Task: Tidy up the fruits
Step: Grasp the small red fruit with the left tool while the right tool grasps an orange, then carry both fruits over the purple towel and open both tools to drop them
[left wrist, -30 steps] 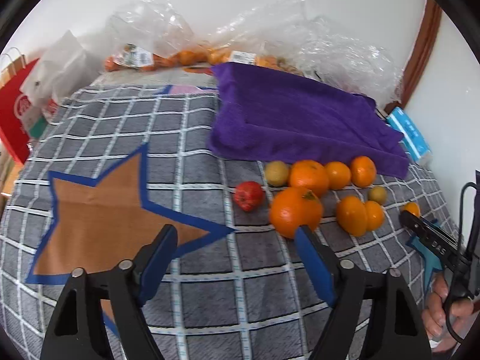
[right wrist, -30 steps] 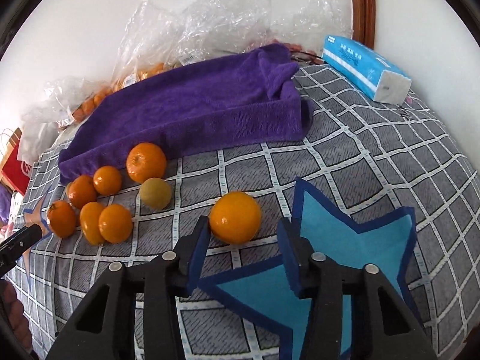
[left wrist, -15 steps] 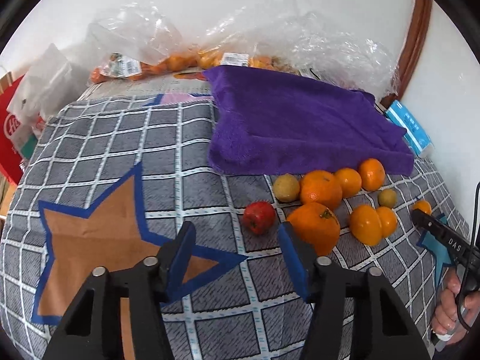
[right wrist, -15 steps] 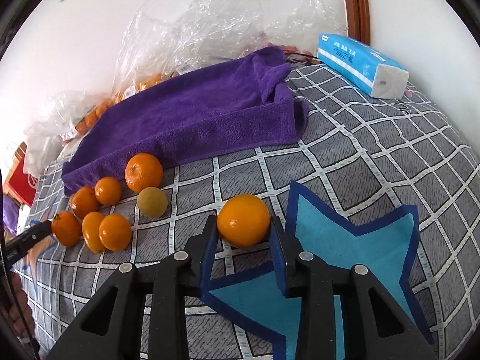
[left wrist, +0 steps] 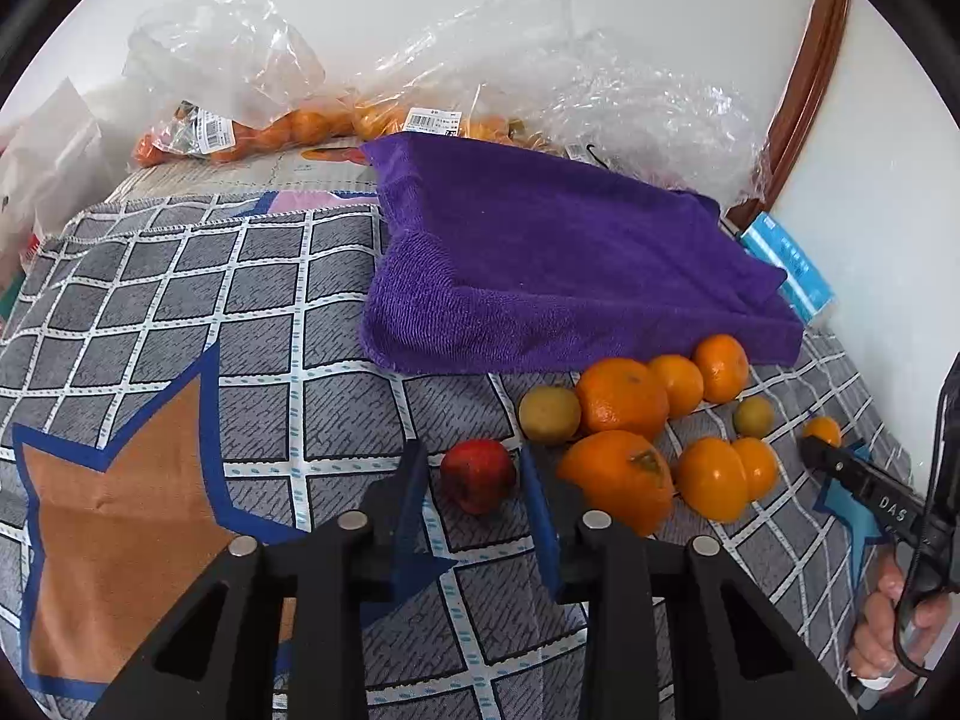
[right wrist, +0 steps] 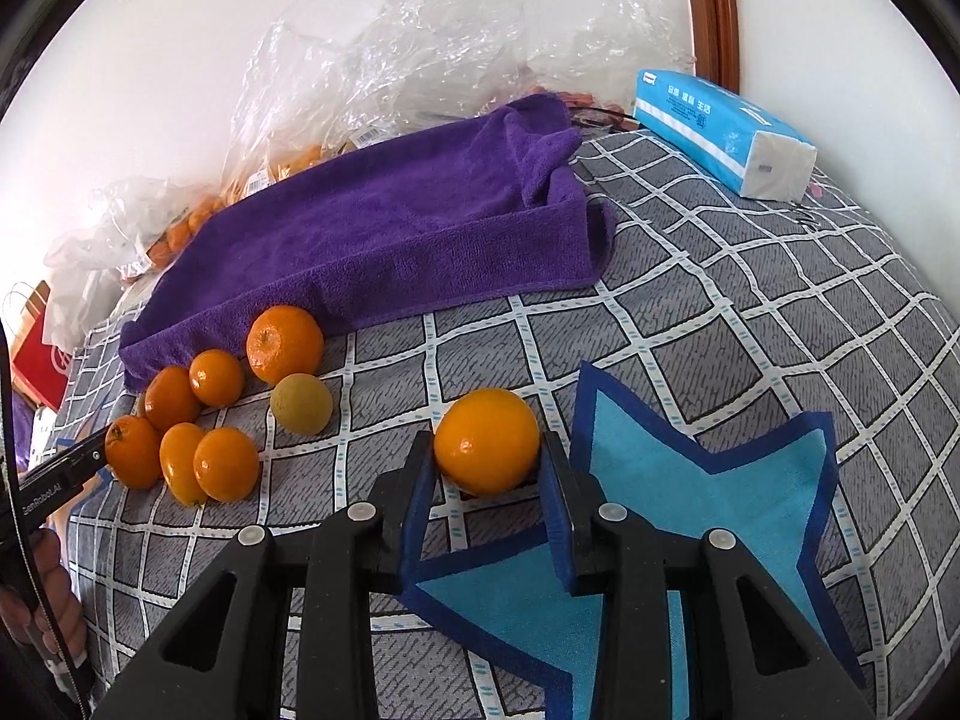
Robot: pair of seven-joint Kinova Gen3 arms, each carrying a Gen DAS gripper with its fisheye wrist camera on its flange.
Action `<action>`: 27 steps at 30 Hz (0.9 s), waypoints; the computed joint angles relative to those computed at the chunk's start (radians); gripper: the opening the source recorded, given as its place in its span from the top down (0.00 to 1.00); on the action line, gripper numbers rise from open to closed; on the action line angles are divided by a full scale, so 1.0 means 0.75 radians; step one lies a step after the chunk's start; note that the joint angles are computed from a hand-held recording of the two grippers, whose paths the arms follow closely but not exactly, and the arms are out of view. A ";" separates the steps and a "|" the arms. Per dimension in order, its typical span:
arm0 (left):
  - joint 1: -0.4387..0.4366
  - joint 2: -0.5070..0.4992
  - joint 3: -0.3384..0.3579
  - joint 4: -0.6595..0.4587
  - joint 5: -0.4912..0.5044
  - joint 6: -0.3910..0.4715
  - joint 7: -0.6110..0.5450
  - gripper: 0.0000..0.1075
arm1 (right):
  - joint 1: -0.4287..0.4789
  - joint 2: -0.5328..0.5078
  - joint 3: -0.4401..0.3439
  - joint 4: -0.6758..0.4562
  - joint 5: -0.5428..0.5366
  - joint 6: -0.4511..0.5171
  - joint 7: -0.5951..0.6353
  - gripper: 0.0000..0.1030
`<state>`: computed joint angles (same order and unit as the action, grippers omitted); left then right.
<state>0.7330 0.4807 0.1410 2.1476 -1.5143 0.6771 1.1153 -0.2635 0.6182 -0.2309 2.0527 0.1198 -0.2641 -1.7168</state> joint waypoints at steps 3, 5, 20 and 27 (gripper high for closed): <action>-0.011 -0.006 0.000 0.040 -0.107 -0.018 0.129 0.78 | -0.031 -0.003 0.030 0.002 -0.018 -0.004 0.010 0.67; -0.025 -0.006 0.023 0.056 -0.149 -0.002 0.185 0.78 | -0.039 -0.003 0.036 0.003 -0.025 -0.007 0.014 0.67; 0.008 -0.006 0.094 0.081 -0.111 0.185 0.271 0.78 | 0.171 0.009 -0.139 0.056 0.193 -0.108 -0.124 0.67; 0.060 -0.042 0.080 0.037 0.071 0.244 0.140 0.78 | 0.169 -0.034 -0.156 0.039 0.227 -0.049 -0.154 0.67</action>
